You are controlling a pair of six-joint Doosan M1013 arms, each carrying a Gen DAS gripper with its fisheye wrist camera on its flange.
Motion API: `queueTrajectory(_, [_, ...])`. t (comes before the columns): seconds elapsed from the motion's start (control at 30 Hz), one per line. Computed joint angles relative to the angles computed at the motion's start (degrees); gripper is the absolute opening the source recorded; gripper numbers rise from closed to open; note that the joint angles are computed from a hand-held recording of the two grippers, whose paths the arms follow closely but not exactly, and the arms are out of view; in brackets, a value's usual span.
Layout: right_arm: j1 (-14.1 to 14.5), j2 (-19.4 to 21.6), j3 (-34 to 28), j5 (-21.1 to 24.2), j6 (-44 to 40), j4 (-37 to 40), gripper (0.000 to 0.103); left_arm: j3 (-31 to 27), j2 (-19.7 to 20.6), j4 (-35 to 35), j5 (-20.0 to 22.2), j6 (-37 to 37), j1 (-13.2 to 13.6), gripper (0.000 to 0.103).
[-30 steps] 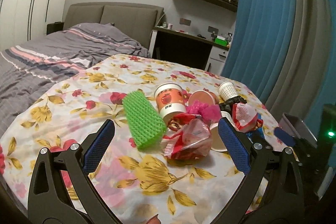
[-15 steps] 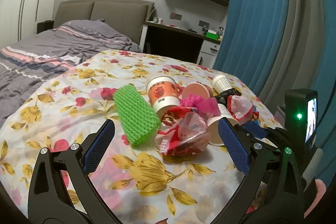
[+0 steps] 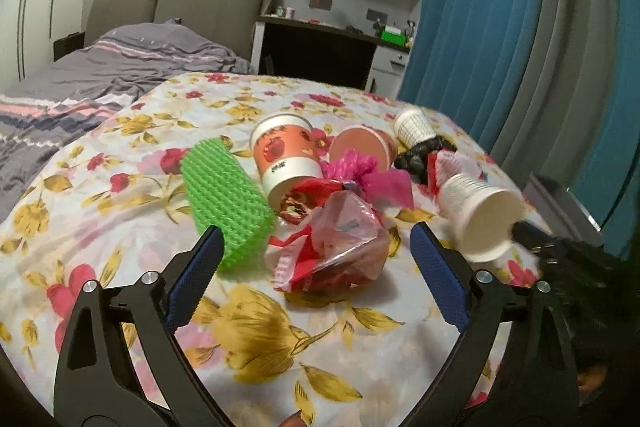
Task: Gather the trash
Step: 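Grasp the red-and-clear wrapper with the left tool while the right tool grasps the white grid cup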
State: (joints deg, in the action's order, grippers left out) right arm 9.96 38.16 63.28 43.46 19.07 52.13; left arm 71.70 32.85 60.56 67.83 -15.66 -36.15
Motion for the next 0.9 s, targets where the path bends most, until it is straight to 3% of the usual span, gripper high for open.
queueTrajectory(0.17, [-1.0,-0.1,-0.1,0.7,0.1,1.0,0.004,-2.8,1.5,-6.2,-1.5,6.4,1.9,0.078])
queueTrajectory(0.33, [-1.5,0.0,-0.3,1.3,-0.3,2.1,0.004,-2.4,1.3,-7.3,-4.0,5.8,2.3,0.069])
queueTrajectory(0.4, [-1.6,0.0,-0.5,1.6,-0.2,2.5,0.004,-2.2,1.2,-7.2,-4.7,6.3,2.3,0.056])
queueTrajectory(0.53, [-1.9,0.1,-0.7,2.3,-0.3,3.6,0.004,-2.7,1.3,-8.0,-5.4,8.2,2.4,0.046])
queueTrajectory(0.67, [-2.1,-0.1,-0.4,2.6,-0.6,4.1,0.004,-2.4,1.2,-7.7,-5.9,8.3,2.3,0.027])
queueTrajectory(0.9, [-2.5,-0.3,-0.1,3.3,-1.4,5.5,0.004,-3.3,1.6,-6.5,-4.6,8.5,1.8,0.019])
